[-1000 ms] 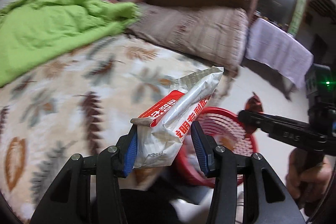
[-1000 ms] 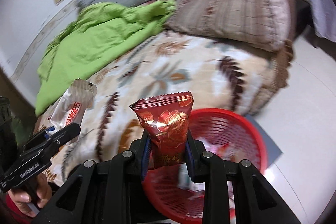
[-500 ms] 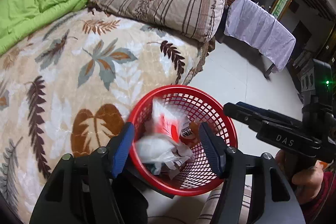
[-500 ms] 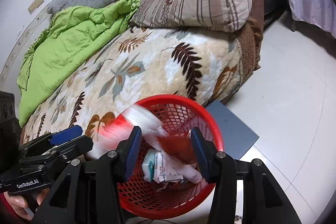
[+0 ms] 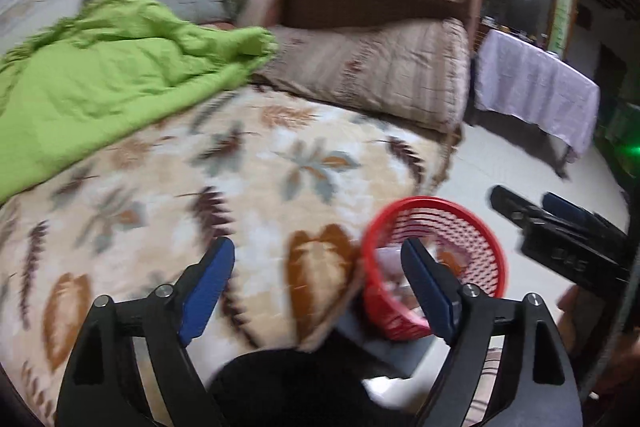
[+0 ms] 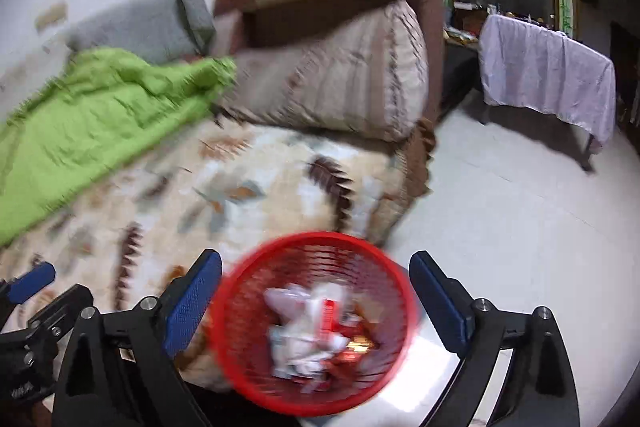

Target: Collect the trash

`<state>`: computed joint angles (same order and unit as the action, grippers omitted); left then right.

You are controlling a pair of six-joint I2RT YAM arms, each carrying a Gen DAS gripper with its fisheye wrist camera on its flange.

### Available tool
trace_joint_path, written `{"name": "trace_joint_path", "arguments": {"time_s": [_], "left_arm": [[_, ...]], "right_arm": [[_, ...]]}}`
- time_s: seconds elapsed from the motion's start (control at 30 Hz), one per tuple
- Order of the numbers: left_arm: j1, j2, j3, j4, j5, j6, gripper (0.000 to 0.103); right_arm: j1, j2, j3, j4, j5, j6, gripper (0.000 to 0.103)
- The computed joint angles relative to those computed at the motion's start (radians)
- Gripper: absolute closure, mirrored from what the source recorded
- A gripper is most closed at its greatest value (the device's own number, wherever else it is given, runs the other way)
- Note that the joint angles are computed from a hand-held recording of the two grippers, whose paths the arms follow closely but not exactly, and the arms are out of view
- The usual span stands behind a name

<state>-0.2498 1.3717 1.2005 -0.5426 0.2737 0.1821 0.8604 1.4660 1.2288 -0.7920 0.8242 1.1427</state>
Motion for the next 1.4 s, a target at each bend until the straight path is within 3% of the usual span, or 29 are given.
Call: {"name": "trace_joint_path", "arguments": {"time_s": [0.1, 0.2, 0.4, 0.67, 0.93, 1.4], "left_arm": [[0.094, -0.053, -0.036, 0.007, -0.016, 0.036, 0.016], [0.154, -0.104, -0.083, 0.034, -0.062, 0.058, 0.015], [0.185, -0.145, -0.140, 0.040, -0.069, 0.075, 0.012], [0.133, -0.149, -0.155, 0.035, -0.163, 0.103, 0.012], [0.113, -0.162, -0.197, 0.103, -0.271, 0.112, 0.012], [0.172, -0.124, -0.174, 0.071, -0.189, 0.110, 0.012]], "right_arm": [[0.056, -0.009, -0.022, 0.070, -0.002, 0.055, 0.006], [0.085, 0.070, 0.075, -0.050, -0.043, 0.140, 0.006], [0.153, 0.171, 0.203, -0.259, 0.032, 0.255, 0.006], [0.149, 0.195, 0.236, -0.316, 0.011, 0.265, 0.006], [0.144, 0.201, 0.236, -0.308, -0.005, 0.252, 0.006], [0.137, 0.221, 0.254, -0.324, -0.026, 0.248, 0.006]]}}
